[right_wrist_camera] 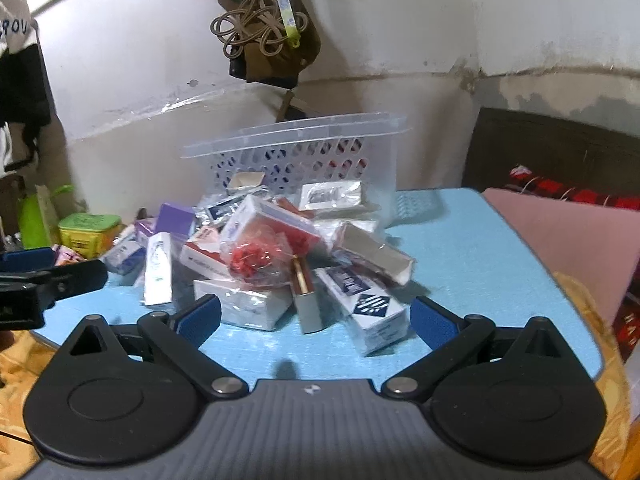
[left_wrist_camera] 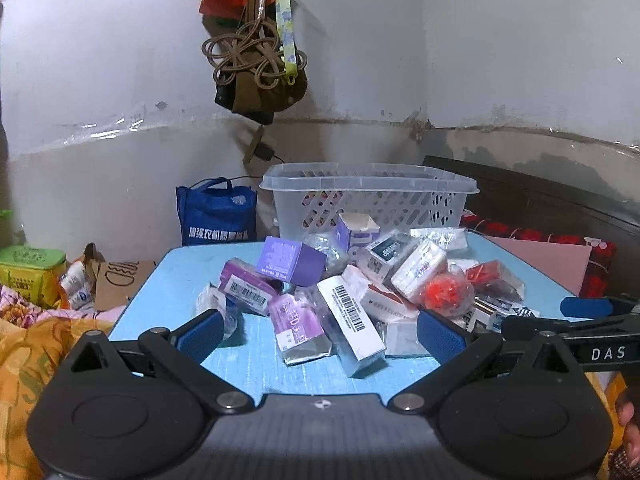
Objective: Organize objects
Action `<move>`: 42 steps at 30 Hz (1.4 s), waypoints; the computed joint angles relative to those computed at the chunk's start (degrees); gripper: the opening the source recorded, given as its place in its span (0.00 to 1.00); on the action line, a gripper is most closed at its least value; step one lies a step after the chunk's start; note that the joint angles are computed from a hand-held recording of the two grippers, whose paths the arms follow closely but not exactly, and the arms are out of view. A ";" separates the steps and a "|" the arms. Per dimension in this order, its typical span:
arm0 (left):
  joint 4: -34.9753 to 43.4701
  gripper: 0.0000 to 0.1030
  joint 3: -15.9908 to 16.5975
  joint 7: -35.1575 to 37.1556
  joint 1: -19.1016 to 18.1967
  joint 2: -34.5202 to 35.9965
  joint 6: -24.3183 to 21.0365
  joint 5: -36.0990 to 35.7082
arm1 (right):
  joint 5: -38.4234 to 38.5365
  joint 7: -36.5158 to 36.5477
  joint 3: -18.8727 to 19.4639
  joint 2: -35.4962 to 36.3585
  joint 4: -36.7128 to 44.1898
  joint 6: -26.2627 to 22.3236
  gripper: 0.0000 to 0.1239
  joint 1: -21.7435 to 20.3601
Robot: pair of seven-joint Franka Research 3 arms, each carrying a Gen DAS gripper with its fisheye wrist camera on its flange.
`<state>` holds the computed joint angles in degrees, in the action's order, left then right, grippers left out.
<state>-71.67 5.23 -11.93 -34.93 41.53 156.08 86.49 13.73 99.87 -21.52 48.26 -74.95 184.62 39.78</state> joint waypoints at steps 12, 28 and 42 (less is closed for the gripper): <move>-0.87 1.00 0.15 -3.41 0.36 -0.45 1.38 1.27 | -0.33 -0.69 1.84 -0.33 0.05 -0.01 0.83 -1.39; -0.17 1.00 0.20 -8.26 1.01 0.71 2.77 4.93 | 4.71 -8.98 4.40 0.73 -1.15 7.96 0.82 -2.44; 12.14 0.76 1.87 4.89 1.87 10.07 9.13 -8.20 | 10.43 -16.05 5.38 4.06 5.19 4.91 0.57 -5.27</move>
